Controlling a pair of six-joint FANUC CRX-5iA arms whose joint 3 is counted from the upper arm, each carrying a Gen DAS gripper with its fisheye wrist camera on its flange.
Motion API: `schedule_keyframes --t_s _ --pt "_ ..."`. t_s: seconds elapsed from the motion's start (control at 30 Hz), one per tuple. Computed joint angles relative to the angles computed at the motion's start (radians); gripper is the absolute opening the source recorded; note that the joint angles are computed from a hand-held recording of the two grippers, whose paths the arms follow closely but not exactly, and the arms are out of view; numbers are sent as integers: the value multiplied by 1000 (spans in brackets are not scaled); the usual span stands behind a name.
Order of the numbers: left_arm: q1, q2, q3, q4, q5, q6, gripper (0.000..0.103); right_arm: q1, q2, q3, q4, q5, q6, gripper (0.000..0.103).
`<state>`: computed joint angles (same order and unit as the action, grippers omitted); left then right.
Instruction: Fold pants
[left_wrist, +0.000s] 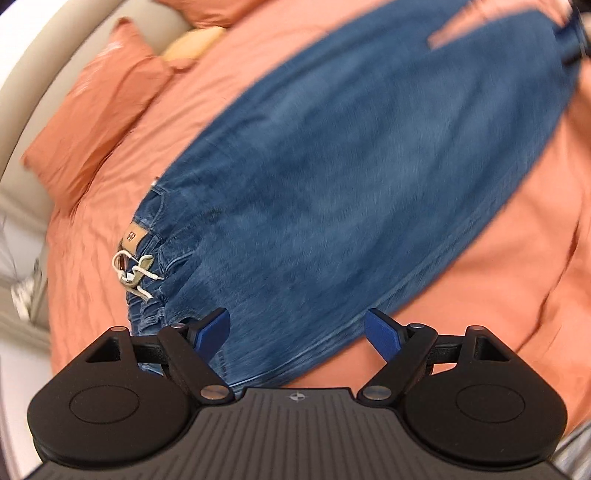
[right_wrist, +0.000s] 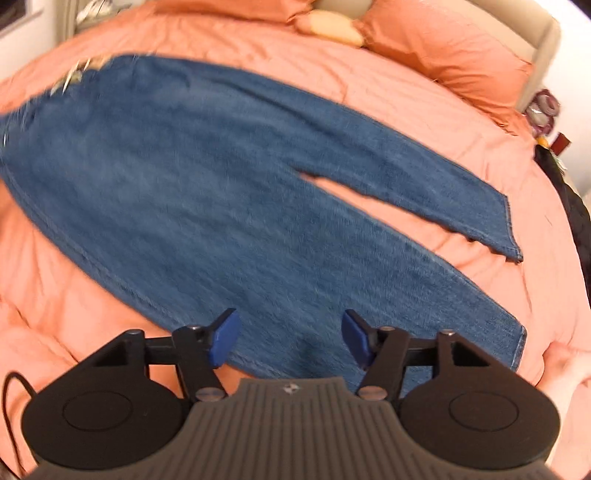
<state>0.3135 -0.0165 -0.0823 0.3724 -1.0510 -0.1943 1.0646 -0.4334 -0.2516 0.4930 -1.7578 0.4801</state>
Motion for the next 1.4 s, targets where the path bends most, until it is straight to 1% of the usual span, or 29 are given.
schedule_keyframes --t_s 0.1,0.17,0.33,0.43,0.47,0.5,0.53,0.57,0.6,0.63,0.7,0.73,0.77,0.8,0.83,0.87,0.9,1.0,1.07,1.13,1.2,1.3,1.4 --pt "-6 22 12 -55 30 -66 94 -9 -28 -24 -33 -10 58 56" --pt "-5 23 -8 -57 68 -146 94 -10 -36 -38 -53 -33 107 56" --pt "-13 6 -94 -81 211 -263 94 -23 -54 -53 -117 -57 190 58" --pt "-13 -11 -176 -28 312 -336 92 -39 -67 -53 -171 -63 213 61" --pt "-15 -15 -196 -15 342 -344 89 -36 -71 -59 -178 -67 218 64" --pt "-18 -15 -208 -4 365 -345 80 -31 -71 -67 -176 -72 226 64" --pt "-20 -15 -215 6 377 -340 75 -22 -68 -78 -168 -84 234 64" --pt "-22 -13 -212 6 378 -315 66 -14 -61 -89 -157 -100 239 63" --pt "-25 -12 -204 -1 367 -278 56 -13 -54 -98 -149 -117 250 60" --pt "-25 -8 -190 -5 349 -246 51 -17 -47 -103 -142 -129 265 59" --pt "-24 -9 -174 13 324 -210 32 -23 -49 -117 -131 -146 288 54" --pt "-26 -15 -177 22 328 -198 29 -27 -51 -122 -129 -160 300 52" --pt "-28 -20 -175 27 331 -175 21 -43 -48 -123 -125 -170 322 48" --pt "-30 -24 -171 33 327 -147 17 -56 -46 -126 -119 -183 340 42" --pt "-31 -26 -163 44 322 -115 17 -69 -44 -129 -114 -195 356 36" --pt "-33 -29 -159 57 321 -91 13 -77 -41 -131 -110 -208 363 21" --pt "-33 -32 -155 71 316 -71 11 -84 -43 -136 -106 -218 362 10" --pt "-45 -40 -152 124 342 -49 10 -57 -70 -146 -45 -230 314 4" --pt "-57 -32 -130 143 350 -28 9 -44 -72 -146 25 -237 301 3" --pt "-72 -17 -100 149 356 2 9 -65 -60 -139 105 -226 316 1" --pt "-96 6 -57 145 369 50 9 -112 -41 -130 171 -197 355 0" --pt "-138 49 11 124 400 123 9 -249 14 -95 255 -106 470 0" --pt "-185 112 107 57 411 221 9 -394 79 -53 303 1 569 0"
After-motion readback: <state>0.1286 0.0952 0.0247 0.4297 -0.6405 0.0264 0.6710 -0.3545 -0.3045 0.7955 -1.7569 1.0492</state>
